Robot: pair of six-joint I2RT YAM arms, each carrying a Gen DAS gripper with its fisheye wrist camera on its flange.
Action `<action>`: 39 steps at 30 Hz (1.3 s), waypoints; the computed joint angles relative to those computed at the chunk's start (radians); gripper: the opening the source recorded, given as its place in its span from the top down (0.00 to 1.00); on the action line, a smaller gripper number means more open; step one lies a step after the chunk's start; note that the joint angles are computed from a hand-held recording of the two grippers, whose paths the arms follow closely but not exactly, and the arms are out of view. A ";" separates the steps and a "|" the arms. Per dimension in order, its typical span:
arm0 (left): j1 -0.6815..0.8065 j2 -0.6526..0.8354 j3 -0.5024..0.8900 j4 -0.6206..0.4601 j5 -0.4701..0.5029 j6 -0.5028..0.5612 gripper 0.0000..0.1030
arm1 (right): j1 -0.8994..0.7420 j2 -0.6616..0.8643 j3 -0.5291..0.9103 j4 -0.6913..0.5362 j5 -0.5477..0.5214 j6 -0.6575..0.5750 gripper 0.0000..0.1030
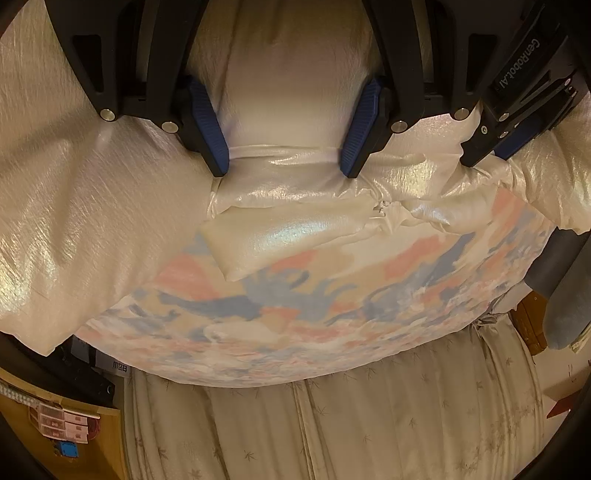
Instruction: Fold large clothes
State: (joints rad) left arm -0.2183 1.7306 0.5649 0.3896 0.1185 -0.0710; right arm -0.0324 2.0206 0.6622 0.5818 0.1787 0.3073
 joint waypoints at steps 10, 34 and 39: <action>-0.009 0.007 0.054 -0.101 -0.016 0.027 0.50 | -0.023 -0.056 0.042 -0.154 -0.068 -0.013 0.35; 0.727 -0.668 0.231 -1.106 0.386 0.584 0.41 | -0.286 -1.138 -0.231 -0.867 -0.196 -0.178 0.41; 1.203 -0.634 0.353 -1.654 0.639 1.117 0.30 | -0.069 -1.455 -0.231 -1.142 -0.096 -0.032 0.45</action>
State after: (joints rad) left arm 0.9852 1.0966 0.9181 -1.2642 0.7570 1.0458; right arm -0.1014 0.5658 0.4313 -0.5606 0.0824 0.2754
